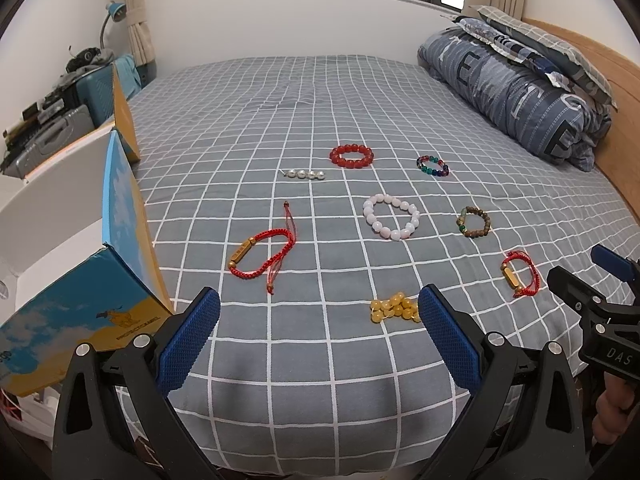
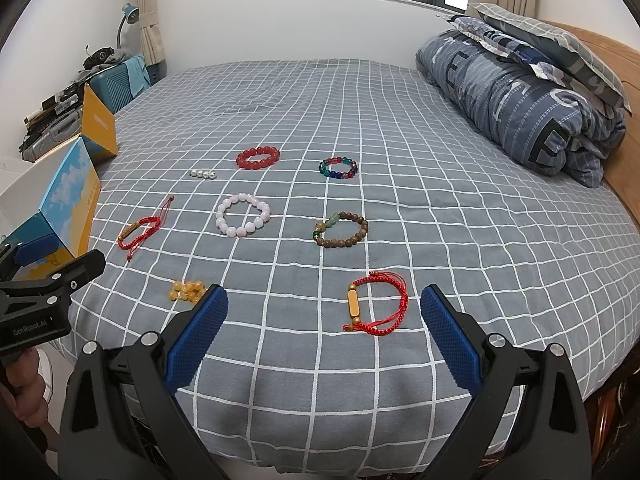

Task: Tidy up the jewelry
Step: 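Grasp the red cord bracelet with left tool while right tool grasps another red cord bracelet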

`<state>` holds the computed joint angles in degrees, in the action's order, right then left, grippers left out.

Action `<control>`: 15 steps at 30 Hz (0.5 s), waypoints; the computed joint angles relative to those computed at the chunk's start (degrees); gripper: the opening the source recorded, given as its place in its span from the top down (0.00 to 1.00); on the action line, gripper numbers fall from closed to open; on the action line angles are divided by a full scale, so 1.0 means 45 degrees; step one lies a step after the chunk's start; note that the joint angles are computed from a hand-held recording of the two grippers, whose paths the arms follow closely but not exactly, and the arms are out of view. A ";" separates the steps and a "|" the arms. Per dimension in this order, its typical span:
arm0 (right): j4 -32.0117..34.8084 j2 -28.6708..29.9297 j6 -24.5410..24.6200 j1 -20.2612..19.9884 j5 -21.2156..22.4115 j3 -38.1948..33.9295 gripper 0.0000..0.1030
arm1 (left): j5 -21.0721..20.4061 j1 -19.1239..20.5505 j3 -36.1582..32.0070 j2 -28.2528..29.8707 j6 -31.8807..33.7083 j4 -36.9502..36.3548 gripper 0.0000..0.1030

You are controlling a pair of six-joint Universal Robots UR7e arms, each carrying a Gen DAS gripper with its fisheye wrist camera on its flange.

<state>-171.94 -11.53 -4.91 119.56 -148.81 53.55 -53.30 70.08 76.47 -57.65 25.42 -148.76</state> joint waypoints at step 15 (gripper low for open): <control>0.1724 0.0010 0.0971 -0.0839 0.0410 -0.0408 0.10 | 0.0179 0.0728 -0.3672 0.2527 -0.0651 0.1739 0.05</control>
